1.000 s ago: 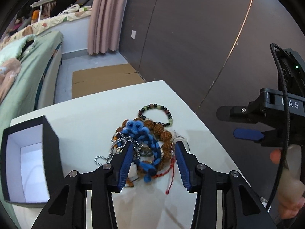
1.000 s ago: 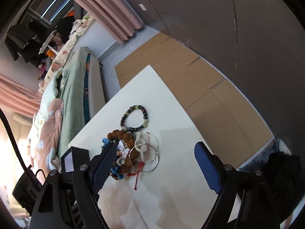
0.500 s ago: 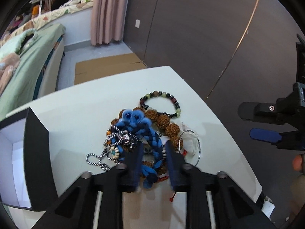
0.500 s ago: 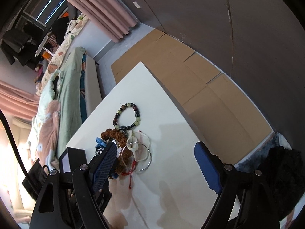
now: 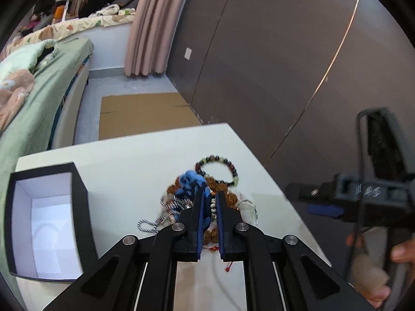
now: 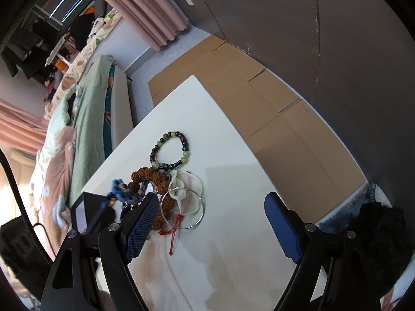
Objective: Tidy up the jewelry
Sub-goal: 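Lift the blue necklace with the left tool while the right tool grasps the silver hoop earring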
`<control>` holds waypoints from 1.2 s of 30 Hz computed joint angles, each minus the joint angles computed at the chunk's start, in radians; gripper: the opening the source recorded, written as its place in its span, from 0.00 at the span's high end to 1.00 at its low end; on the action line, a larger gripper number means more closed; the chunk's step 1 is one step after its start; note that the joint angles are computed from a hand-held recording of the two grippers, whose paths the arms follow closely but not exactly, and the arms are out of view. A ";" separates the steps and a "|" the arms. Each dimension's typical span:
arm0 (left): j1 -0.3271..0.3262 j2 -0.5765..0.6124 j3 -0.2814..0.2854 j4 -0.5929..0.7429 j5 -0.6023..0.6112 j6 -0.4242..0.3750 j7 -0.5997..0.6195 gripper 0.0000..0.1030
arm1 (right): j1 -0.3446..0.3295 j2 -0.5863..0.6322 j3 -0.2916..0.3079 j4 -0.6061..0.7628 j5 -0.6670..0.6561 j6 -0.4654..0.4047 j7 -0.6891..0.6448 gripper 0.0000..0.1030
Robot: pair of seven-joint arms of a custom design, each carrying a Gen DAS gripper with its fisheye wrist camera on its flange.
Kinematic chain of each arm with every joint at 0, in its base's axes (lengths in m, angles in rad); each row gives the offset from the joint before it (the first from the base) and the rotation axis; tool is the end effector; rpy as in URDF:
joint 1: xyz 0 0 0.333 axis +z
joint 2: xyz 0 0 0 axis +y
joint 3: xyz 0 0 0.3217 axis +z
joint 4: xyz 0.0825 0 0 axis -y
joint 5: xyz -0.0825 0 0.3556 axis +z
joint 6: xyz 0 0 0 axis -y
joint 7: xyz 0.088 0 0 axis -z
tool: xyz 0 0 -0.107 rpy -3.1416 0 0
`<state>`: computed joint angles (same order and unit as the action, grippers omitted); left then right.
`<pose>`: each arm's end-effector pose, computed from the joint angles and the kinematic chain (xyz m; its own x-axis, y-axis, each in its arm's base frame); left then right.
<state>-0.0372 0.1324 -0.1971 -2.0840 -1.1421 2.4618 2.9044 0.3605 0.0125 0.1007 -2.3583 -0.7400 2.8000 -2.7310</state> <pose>0.5541 -0.1281 0.4114 -0.7137 -0.6300 0.3062 -0.6244 0.3742 -0.6856 0.4419 0.2549 0.3868 -0.6465 -0.6420 -0.4121 -0.5497 0.7666 -0.3320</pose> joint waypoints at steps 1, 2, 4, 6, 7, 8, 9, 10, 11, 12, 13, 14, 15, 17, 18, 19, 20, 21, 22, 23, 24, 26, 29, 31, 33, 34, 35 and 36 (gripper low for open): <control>0.008 -0.005 0.004 0.003 -0.010 -0.015 0.005 0.91 | 0.001 0.006 0.002 0.007 0.010 -0.004 -0.015 0.18; 0.013 -0.009 0.007 0.005 -0.018 -0.028 0.009 0.91 | 0.004 0.014 0.003 0.018 0.023 -0.012 -0.036 0.18; 0.024 -0.019 0.016 0.011 -0.035 -0.056 0.019 0.92 | 0.012 0.026 0.003 0.036 0.040 -0.024 -0.072 0.18; 0.028 -0.020 0.021 0.018 -0.044 -0.070 0.021 0.92 | 0.019 0.035 0.000 0.049 0.045 -0.030 -0.097 0.18; 0.032 -0.021 0.024 0.023 -0.048 -0.081 0.020 0.92 | 0.022 0.038 -0.002 0.052 0.050 -0.031 -0.108 0.18; 0.035 -0.021 0.028 0.028 -0.049 -0.091 0.016 0.92 | 0.025 0.043 -0.004 0.058 0.057 -0.034 -0.120 0.18; 0.039 -0.019 0.031 0.036 -0.048 -0.102 0.011 0.92 | 0.027 0.046 -0.006 0.061 0.064 -0.034 -0.132 0.18; 0.043 -0.019 0.034 0.040 -0.051 -0.110 0.009 0.92 | 0.029 0.050 -0.008 0.064 0.072 -0.034 -0.143 0.18; 0.047 -0.021 0.036 0.042 -0.052 -0.117 0.009 0.92 | 0.031 0.057 -0.010 0.069 0.082 -0.037 -0.155 0.18; 0.052 -0.021 0.040 0.046 -0.056 -0.126 0.008 0.92 | 0.034 0.065 -0.011 0.076 0.096 -0.041 -0.172 0.18; 0.055 -0.020 0.041 0.048 -0.058 -0.129 0.009 0.92 | 0.036 0.073 -0.013 0.081 0.110 -0.044 -0.187 0.18; 0.059 -0.019 0.043 0.052 -0.061 -0.136 0.009 0.92 | 0.038 0.078 -0.016 0.085 0.121 -0.044 -0.199 0.18; 0.061 -0.018 0.044 0.055 -0.062 -0.139 0.008 0.92 | 0.040 0.086 -0.018 0.089 0.136 -0.043 -0.216 0.18; 0.069 -0.018 0.048 0.059 -0.069 -0.149 0.007 0.92 | 0.046 0.101 -0.022 0.102 0.163 -0.050 -0.250 0.18; 0.072 -0.019 0.050 0.057 -0.073 -0.154 0.011 0.92 | 0.050 0.112 -0.023 0.113 0.178 -0.056 -0.270 0.18; 0.075 -0.019 0.051 0.061 -0.075 -0.158 0.010 0.92 | 0.054 0.122 -0.024 0.122 0.191 -0.058 -0.290 0.18; 0.078 -0.019 0.052 0.062 -0.078 -0.164 0.010 0.92 | 0.057 0.132 -0.026 0.131 0.204 -0.057 -0.311 0.18; 0.082 -0.020 0.054 0.064 -0.080 -0.171 0.009 0.92 | 0.060 0.139 -0.028 0.139 0.218 -0.059 -0.333 0.18; 0.086 -0.021 0.056 0.066 -0.084 -0.182 0.010 0.92 | 0.062 0.153 -0.026 0.154 0.241 -0.066 -0.370 0.18; 0.089 -0.023 0.058 0.067 -0.087 -0.190 0.010 0.92 | 0.066 0.161 -0.028 0.164 0.256 -0.075 -0.391 0.18; 0.094 -0.024 0.061 0.067 -0.094 -0.204 0.014 0.92 | 0.071 0.171 -0.029 0.177 0.273 -0.090 -0.415 0.18; 0.102 -0.026 0.065 0.072 -0.104 -0.231 0.017 0.92 | 0.078 0.187 -0.034 0.195 0.297 -0.107 -0.451 0.18; 0.118 -0.015 0.073 0.093 -0.112 -0.297 0.007 0.92 | 0.088 0.206 -0.041 0.216 0.325 -0.132 -0.501 0.18; 0.121 -0.007 0.073 0.103 -0.097 -0.312 -0.012 0.92 | 0.096 0.208 -0.051 0.216 0.319 -0.130 -0.512 0.18; 0.117 0.004 0.070 0.113 -0.071 -0.304 -0.042 0.92 | 0.098 0.210 -0.054 0.219 0.320 -0.131 -0.537 0.18; 0.116 0.008 0.067 0.115 -0.060 -0.299 -0.052 0.92 | 0.098 0.211 -0.053 0.219 0.324 -0.129 -0.554 0.18; 0.117 0.012 0.065 0.119 -0.053 -0.298 -0.059 0.92 | 0.095 0.207 -0.051 0.216 0.333 -0.129 -0.580 0.18; 0.118 0.013 0.064 0.121 -0.049 -0.299 -0.064 0.92 | 0.091 0.207 -0.046 0.216 0.344 -0.130 -0.613 0.18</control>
<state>0.0808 0.1458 -0.1335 -1.9631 -1.1910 2.1631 2.8403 0.4514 0.2191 0.0548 -2.1424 -0.3958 2.6699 -3.3436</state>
